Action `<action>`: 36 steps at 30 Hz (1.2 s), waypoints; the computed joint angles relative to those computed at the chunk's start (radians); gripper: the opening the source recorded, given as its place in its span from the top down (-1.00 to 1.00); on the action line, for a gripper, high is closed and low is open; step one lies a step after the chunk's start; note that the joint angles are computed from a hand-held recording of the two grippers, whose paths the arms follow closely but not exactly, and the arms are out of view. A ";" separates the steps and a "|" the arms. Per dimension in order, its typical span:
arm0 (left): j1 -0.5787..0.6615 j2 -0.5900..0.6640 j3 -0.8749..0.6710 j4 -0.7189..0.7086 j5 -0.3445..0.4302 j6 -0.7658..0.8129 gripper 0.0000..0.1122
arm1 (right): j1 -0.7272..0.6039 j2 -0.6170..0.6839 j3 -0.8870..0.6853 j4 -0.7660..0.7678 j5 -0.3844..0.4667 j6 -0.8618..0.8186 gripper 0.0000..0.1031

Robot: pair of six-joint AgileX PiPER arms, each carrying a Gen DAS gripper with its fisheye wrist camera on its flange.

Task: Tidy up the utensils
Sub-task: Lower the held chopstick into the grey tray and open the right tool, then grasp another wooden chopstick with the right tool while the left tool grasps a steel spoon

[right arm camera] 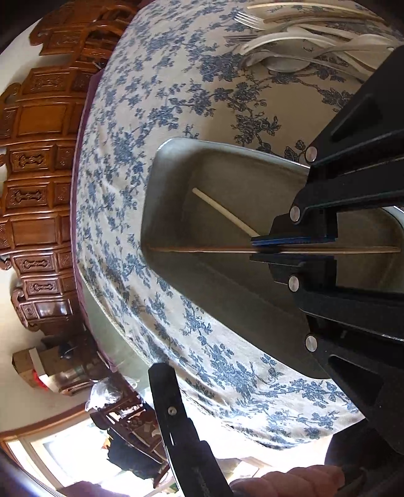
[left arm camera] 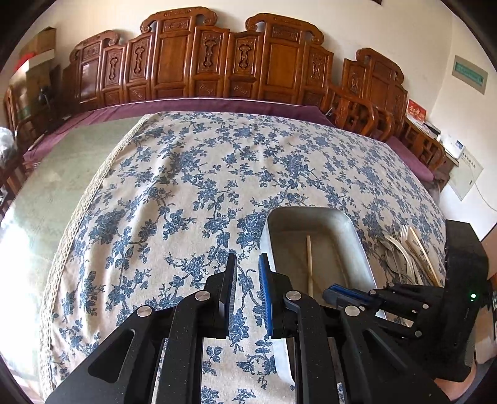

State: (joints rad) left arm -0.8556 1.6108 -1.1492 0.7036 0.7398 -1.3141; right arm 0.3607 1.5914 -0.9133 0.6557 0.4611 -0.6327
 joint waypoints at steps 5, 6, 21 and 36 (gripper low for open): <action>-0.026 0.008 -0.018 0.022 0.014 -0.022 0.77 | -0.055 -0.061 0.022 0.055 0.044 -0.080 0.88; -0.033 0.014 -0.026 0.025 0.017 -0.028 0.77 | -0.083 -0.088 0.034 0.073 0.062 -0.111 0.88; -0.150 0.171 -0.222 0.041 0.058 -0.029 0.44 | -0.707 -0.230 0.094 0.136 0.334 -0.523 0.88; -0.222 0.342 -0.417 -0.016 0.068 0.059 0.34 | -0.770 -0.088 0.107 0.229 0.287 -0.705 0.86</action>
State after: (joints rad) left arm -1.0780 1.9531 -1.5663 0.6871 0.8078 -1.2552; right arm -0.4089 1.5037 -0.8065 0.8848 0.7482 -1.3380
